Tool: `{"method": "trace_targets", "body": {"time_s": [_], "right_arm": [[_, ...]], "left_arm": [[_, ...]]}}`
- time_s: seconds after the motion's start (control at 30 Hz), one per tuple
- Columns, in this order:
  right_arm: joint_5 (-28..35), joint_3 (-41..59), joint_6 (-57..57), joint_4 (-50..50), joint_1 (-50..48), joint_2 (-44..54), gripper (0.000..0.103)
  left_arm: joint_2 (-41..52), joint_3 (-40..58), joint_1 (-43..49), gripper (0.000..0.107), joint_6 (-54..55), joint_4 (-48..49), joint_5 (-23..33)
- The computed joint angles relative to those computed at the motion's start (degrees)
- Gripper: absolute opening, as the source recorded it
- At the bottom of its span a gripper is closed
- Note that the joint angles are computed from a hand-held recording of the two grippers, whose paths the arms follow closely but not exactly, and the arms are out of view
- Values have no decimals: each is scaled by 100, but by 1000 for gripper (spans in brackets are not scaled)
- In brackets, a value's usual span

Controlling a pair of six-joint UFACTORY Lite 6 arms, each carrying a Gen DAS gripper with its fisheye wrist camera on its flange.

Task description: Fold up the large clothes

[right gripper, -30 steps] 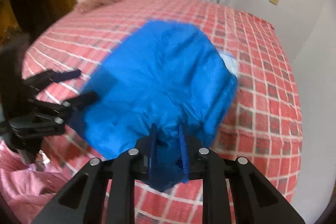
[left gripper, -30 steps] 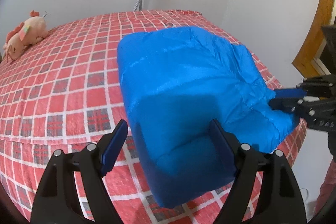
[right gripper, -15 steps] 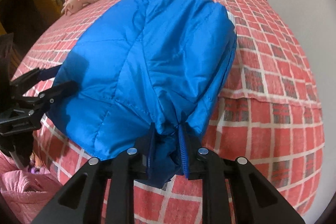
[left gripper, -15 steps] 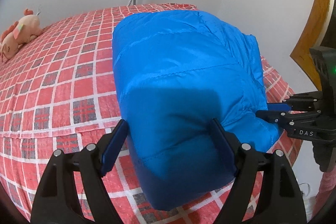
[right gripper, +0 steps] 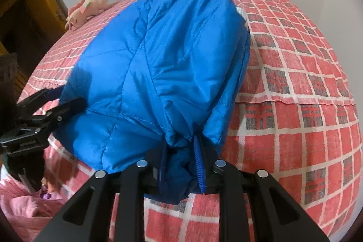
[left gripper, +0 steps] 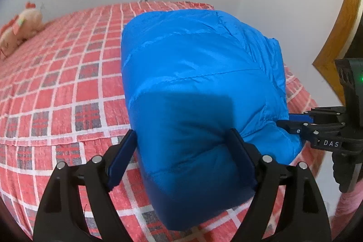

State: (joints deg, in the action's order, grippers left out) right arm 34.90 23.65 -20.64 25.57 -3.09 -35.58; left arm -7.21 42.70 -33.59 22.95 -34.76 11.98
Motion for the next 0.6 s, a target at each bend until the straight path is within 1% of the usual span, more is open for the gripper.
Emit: {"method": "trace_targets", "body": {"time_s": [0.03,0.07,0.1,0.13,0.2,0.27,0.33,0.43,0.53,0.6], "right_arm": [[136,49,47,-66,-54,-109,26],[290,183,244,-264,-42,-247,29],[395,297,434,-477,-10,-367,31],[462,484,811,-826,140,-441,32],[473,844,1390,-1354,425,-355,32],[313,1321,1839,-1807,661,69,32],[116,1735,2126,-2083,783,597,32],[-198,2334,1889,-1881,769,1595,32],[-408,2707,1869,-1905,722,2428,32],[-525,2757,2070,-2154,655,2755,30]], "left_arm": [[25,96,186,81,507,-460,266],[22,199,383,81,775,-682,523],[-3,258,480,79,802,-664,609],[-44,368,552,79,611,-407,649],[-34,584,644,79,431,-118,692],[204,1031,669,79,200,210,772],[624,1568,588,79,-466,920,750],[1375,2361,544,78,-882,1344,896],[1987,2936,515,77,-1070,1525,1055],[2393,3247,546,80,-883,1301,1174]]}}
